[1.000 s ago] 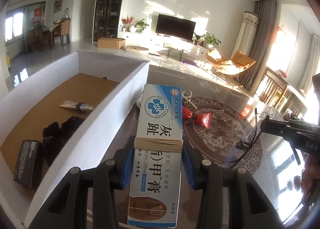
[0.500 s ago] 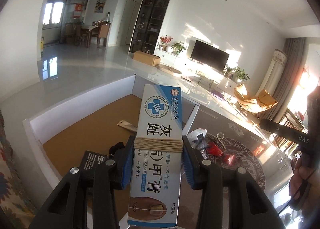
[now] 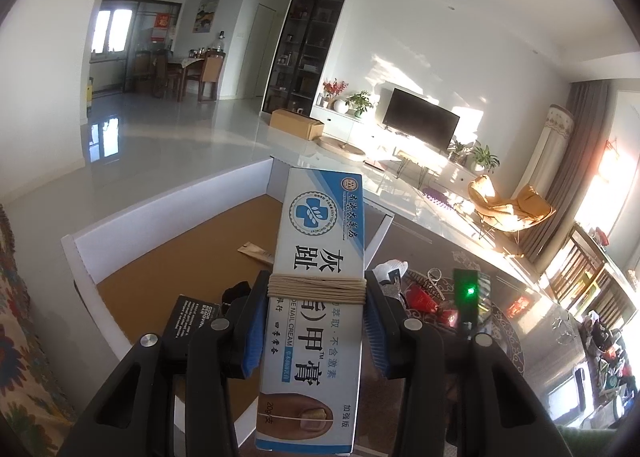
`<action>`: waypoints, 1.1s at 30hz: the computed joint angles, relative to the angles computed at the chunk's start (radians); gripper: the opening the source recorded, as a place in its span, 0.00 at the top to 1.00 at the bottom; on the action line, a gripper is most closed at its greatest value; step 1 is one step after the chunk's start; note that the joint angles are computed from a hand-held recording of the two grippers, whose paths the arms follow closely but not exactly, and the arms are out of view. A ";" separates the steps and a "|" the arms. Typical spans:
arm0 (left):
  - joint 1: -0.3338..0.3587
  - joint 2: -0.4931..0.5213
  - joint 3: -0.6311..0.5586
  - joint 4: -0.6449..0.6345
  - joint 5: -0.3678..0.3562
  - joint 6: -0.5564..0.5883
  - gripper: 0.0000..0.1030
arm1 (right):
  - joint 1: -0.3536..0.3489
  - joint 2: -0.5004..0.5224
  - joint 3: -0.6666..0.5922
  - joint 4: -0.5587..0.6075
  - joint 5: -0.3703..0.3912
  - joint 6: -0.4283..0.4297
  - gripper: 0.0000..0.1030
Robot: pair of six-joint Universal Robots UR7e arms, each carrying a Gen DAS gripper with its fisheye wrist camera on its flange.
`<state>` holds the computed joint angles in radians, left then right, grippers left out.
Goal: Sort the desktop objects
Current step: 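Carry the ointment box and glasses over the white box with both grippers, then open both grippers to drop the ointment box and glasses into the box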
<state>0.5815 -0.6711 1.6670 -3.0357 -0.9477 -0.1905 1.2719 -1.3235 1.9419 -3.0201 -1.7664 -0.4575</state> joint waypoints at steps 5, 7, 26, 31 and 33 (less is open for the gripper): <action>0.004 -0.005 0.011 0.027 0.022 -0.004 0.58 | 0.050 0.162 -0.116 -0.010 -0.201 -0.048 0.45; 0.012 -0.013 0.021 0.036 0.024 -0.005 0.58 | 0.055 0.177 -0.121 -0.035 -0.242 -0.100 0.62; 0.095 -0.052 -0.037 0.189 0.065 -0.022 0.58 | -0.021 -0.296 0.009 0.290 0.175 0.078 0.76; 0.113 -0.025 -0.093 0.235 0.093 -0.001 0.58 | 0.107 -0.250 -0.050 0.271 0.150 0.073 0.76; 0.132 -0.003 -0.139 0.281 0.099 0.004 0.58 | 0.154 -0.203 -0.077 0.264 0.133 0.057 0.76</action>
